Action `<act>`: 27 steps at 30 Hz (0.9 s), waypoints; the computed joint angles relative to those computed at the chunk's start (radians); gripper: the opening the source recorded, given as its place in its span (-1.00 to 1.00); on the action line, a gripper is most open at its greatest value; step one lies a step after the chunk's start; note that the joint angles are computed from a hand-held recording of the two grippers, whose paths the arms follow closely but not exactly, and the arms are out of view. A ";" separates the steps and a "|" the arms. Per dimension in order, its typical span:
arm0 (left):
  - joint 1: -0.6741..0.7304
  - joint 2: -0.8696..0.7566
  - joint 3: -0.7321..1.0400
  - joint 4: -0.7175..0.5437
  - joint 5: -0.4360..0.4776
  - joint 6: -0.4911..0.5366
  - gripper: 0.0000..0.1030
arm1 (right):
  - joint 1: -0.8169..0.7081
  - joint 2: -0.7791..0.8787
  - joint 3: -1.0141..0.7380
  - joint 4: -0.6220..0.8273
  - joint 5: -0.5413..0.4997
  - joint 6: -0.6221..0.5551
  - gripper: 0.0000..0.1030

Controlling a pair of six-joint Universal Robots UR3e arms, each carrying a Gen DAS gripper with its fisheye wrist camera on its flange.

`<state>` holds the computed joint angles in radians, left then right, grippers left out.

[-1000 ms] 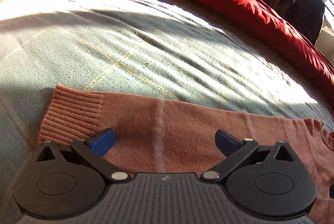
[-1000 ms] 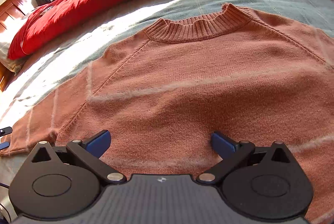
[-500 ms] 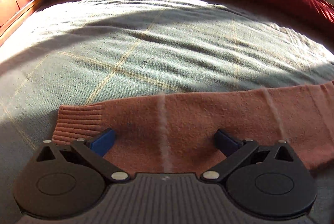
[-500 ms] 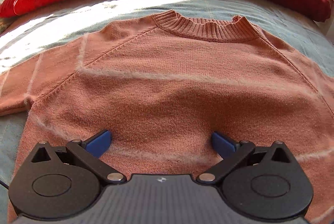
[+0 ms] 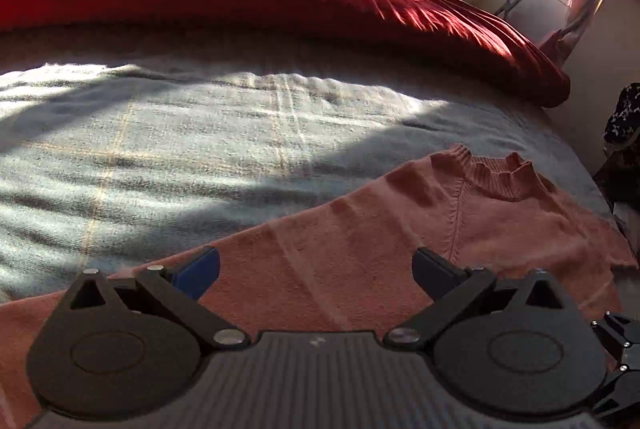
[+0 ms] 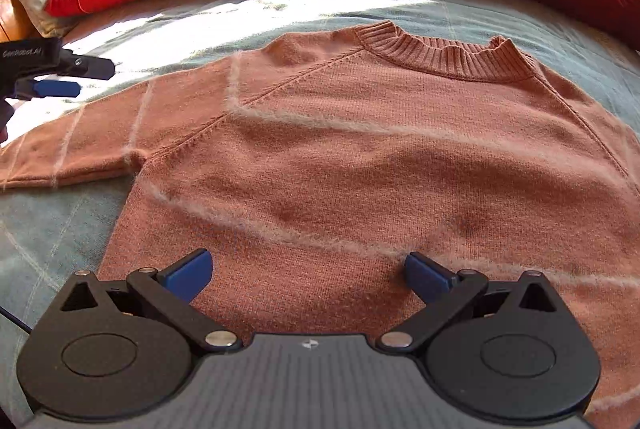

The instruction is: Fold clothes

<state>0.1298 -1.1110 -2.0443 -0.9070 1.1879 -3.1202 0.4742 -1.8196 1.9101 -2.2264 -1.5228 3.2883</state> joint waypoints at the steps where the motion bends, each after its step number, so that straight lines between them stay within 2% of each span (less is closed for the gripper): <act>1: -0.058 -0.101 0.052 0.059 -0.014 -0.007 0.97 | 0.011 -0.004 0.002 0.004 -0.004 -0.009 1.00; 5: -0.219 -0.455 0.319 0.163 -0.089 0.037 0.97 | 0.042 -0.019 0.013 0.017 -0.018 -0.048 1.00; 7: -0.268 -0.586 0.444 0.159 -0.097 0.087 0.97 | 0.035 -0.036 0.023 0.027 -0.011 -0.044 1.00; 10: -0.294 -0.735 0.570 0.114 -0.126 0.089 0.97 | 0.014 -0.071 0.049 0.036 0.009 -0.039 1.00; 13: -0.313 -0.824 0.617 0.151 -0.066 0.034 0.97 | -0.007 -0.103 0.069 0.050 0.020 -0.043 1.00; 16: -0.344 -0.854 0.653 0.178 0.107 -0.044 0.97 | -0.025 -0.141 0.086 0.074 0.021 -0.051 1.00; 18: -0.307 -0.800 0.602 0.184 0.065 -0.084 0.97 | -0.041 -0.172 0.098 0.086 0.029 -0.061 1.00; 21: -0.274 -0.665 0.483 0.191 0.027 -0.056 0.97 | -0.075 -0.233 0.119 0.118 0.047 -0.089 1.00; 24: -0.270 -0.508 0.368 0.146 0.021 0.012 0.97 | -0.124 -0.304 0.130 0.175 0.064 -0.147 1.00; 27: -0.307 -0.368 0.260 0.103 0.053 0.053 0.97 | -0.201 -0.401 0.134 0.268 0.073 -0.252 1.00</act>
